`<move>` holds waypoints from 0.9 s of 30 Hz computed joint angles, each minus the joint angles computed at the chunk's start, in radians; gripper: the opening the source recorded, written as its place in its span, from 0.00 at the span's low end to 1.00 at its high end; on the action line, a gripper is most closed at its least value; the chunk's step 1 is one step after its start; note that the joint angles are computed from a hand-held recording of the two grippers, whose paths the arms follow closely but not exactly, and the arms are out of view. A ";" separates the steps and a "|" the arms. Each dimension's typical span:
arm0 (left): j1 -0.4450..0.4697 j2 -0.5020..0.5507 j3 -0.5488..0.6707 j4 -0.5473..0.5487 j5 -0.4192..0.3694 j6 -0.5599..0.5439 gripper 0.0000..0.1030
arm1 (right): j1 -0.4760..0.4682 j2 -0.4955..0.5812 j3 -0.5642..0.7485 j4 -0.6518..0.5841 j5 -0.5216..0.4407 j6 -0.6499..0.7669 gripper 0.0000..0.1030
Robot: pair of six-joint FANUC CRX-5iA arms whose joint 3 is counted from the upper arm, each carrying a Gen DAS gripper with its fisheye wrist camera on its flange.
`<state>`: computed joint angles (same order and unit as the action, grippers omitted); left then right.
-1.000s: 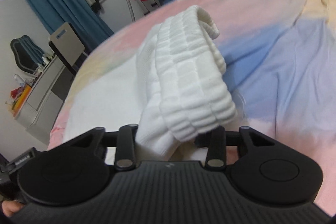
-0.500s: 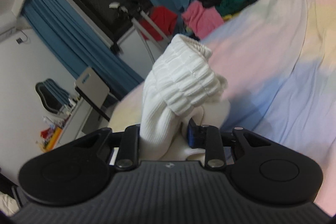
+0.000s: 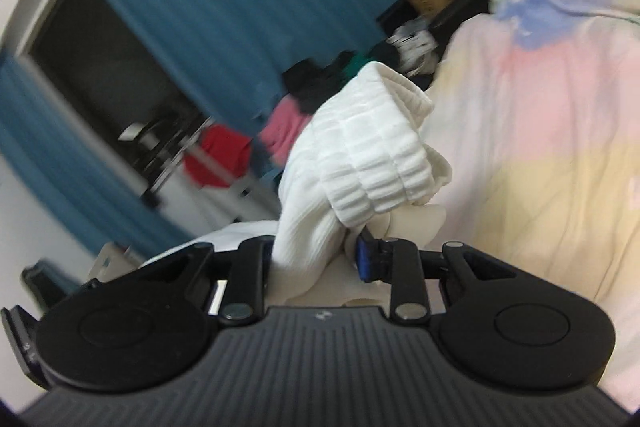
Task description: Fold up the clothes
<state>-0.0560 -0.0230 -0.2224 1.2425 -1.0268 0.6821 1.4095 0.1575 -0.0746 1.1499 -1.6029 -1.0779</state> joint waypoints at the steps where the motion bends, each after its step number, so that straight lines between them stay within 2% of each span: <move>1: -0.037 0.012 -0.020 0.018 0.036 -0.033 0.38 | -0.009 -0.018 -0.039 -0.003 -0.001 -0.029 0.29; 2: -0.066 0.018 -0.052 0.036 0.067 -0.078 0.38 | -0.015 -0.032 -0.076 -0.008 -0.004 -0.059 0.29; 5: -0.110 0.061 -0.151 0.086 0.095 -0.191 0.38 | -0.005 -0.047 -0.187 -0.041 -0.009 -0.186 0.29; 8: -0.115 0.098 -0.234 0.111 0.110 -0.331 0.39 | 0.041 -0.014 -0.289 -0.086 0.030 -0.418 0.29; 10: -0.099 0.118 -0.284 0.144 0.095 -0.464 0.40 | 0.065 0.032 -0.303 -0.123 0.063 -0.512 0.29; 13: -0.096 0.104 -0.332 0.109 0.152 -0.591 0.46 | 0.101 0.112 -0.295 -0.150 0.062 -0.629 0.33; 15: -0.101 0.087 -0.351 0.102 0.182 -0.631 0.50 | 0.111 0.144 -0.279 -0.161 0.056 -0.675 0.35; 16: -0.095 0.075 -0.349 0.077 0.185 -0.604 0.52 | 0.112 0.151 -0.265 -0.170 0.052 -0.663 0.36; 19: -0.077 0.033 -0.326 -0.014 0.193 -0.501 0.65 | 0.112 0.132 -0.214 -0.229 0.046 -0.592 0.40; 21: -0.050 -0.004 -0.299 -0.095 0.166 -0.436 0.80 | 0.115 0.111 -0.161 -0.292 0.036 -0.519 0.43; 23: -0.015 -0.054 -0.281 -0.150 0.120 -0.403 0.80 | 0.121 0.095 -0.100 -0.359 0.018 -0.444 0.43; 25: 0.020 -0.105 -0.267 -0.180 0.070 -0.387 0.85 | 0.135 0.103 -0.031 -0.389 -0.038 -0.370 0.43; 27: 0.050 -0.164 -0.265 -0.188 0.032 -0.380 0.96 | 0.147 0.131 0.060 -0.396 -0.120 -0.273 0.43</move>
<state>-0.0058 -0.1868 -0.4871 1.0548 -0.9944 0.3021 1.5563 0.2883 -0.0149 0.7538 -1.7233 -1.3508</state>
